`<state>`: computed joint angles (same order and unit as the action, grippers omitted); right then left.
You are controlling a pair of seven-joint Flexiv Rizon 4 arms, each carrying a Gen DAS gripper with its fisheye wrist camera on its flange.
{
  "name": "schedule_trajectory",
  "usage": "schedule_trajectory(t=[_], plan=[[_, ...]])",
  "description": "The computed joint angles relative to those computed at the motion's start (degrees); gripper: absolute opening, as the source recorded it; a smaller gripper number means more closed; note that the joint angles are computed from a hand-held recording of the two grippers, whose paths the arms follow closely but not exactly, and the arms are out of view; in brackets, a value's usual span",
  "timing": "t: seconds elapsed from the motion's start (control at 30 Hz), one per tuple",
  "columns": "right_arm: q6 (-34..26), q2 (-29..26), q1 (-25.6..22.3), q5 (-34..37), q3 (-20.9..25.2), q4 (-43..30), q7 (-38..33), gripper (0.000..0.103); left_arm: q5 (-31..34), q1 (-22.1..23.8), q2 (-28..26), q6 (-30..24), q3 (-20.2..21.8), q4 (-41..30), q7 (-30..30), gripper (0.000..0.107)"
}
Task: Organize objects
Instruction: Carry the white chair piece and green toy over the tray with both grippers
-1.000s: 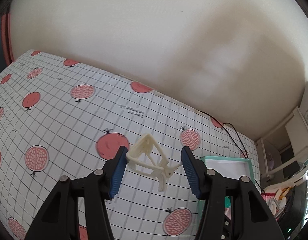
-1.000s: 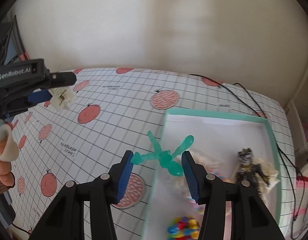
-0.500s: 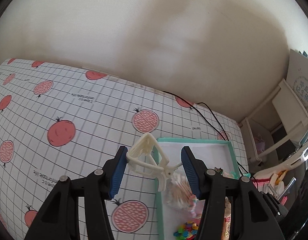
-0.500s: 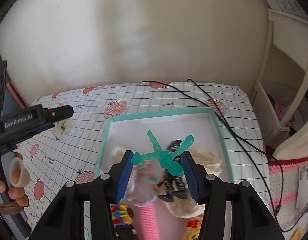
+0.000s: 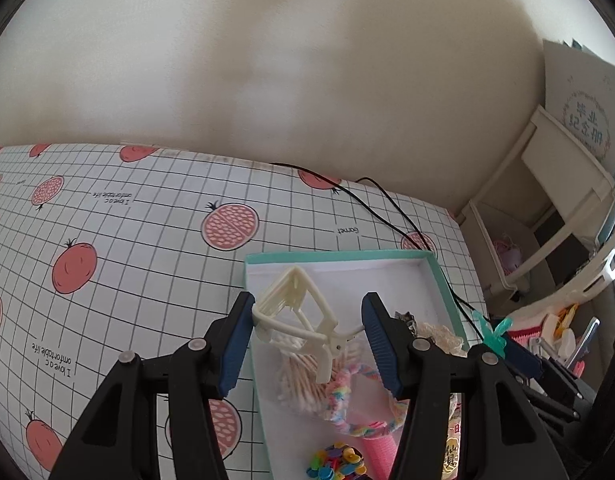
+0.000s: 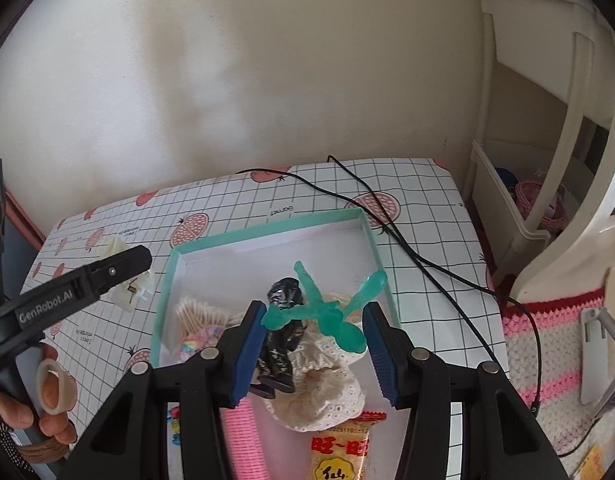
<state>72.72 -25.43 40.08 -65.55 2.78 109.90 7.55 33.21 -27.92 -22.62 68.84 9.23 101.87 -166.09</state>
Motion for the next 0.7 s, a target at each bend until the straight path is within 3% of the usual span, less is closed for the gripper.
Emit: schedule_trajectory(t=[0.7], plan=[[-1.7,-2.5,-0.1,3.3,-0.3,0.3,0.2,0.053,-0.6,-2.4,-5.3,1.8,2.1,-2.3,1.0,0.057]])
